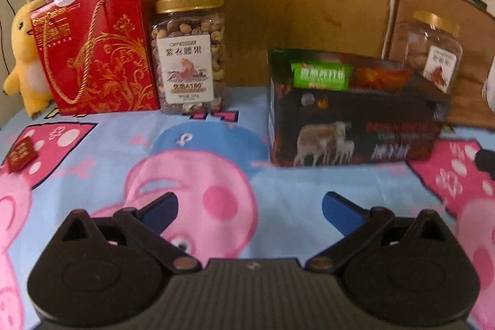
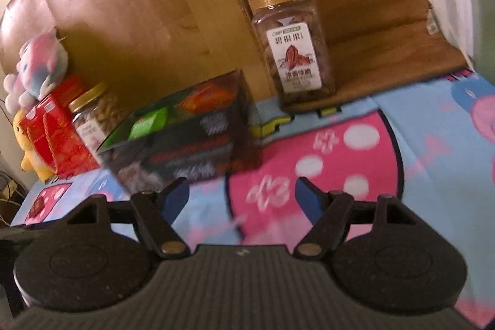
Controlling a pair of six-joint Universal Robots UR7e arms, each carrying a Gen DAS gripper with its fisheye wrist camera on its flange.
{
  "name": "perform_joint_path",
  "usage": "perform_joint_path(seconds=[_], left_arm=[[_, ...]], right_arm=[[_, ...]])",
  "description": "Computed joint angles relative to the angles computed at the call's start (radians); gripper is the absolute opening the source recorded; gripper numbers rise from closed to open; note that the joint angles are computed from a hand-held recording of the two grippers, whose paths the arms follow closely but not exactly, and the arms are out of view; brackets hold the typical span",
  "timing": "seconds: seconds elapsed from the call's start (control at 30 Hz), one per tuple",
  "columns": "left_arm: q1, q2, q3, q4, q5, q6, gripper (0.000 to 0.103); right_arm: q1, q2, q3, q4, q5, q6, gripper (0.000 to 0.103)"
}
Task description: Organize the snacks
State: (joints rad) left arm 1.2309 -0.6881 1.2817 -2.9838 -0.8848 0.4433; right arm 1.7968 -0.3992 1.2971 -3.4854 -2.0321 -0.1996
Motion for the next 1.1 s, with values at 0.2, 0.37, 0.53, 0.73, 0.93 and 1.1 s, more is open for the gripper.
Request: perform_joint_path(seconds=[0.2, 0.37, 0.53, 0.73, 0.93, 1.1], left_arm=[[0.014, 0.049, -0.07, -0.016, -0.04, 0.071, 0.103], [0.019, 0.078, -0.111, -0.022, -0.096, 0.167, 0.103], [0.026, 0.114, -0.171, 0.008, -0.125, 0.216, 0.103], [0.033, 0.122, -0.195, 0.049, -0.171, 0.206, 0.103], [0.022, 0.074, -0.108, 0.006, -0.154, 0.196, 0.103], [-0.007, 0.004, 0.021, -0.013, -0.043, 0.143, 0.103]], right_arm=[[-0.03, 0.026, -0.118, 0.145, 0.119, -0.213, 0.078], [-0.046, 0.07, -0.229, 0.248, 0.176, -0.297, 0.078], [-0.047, 0.114, -0.303, 0.28, 0.167, -0.329, 0.079], [-0.041, 0.103, -0.281, 0.279, 0.167, -0.281, 0.079], [-0.03, 0.096, -0.232, 0.214, 0.156, -0.324, 0.077], [-0.009, 0.052, -0.112, 0.13, 0.068, -0.19, 0.077]])
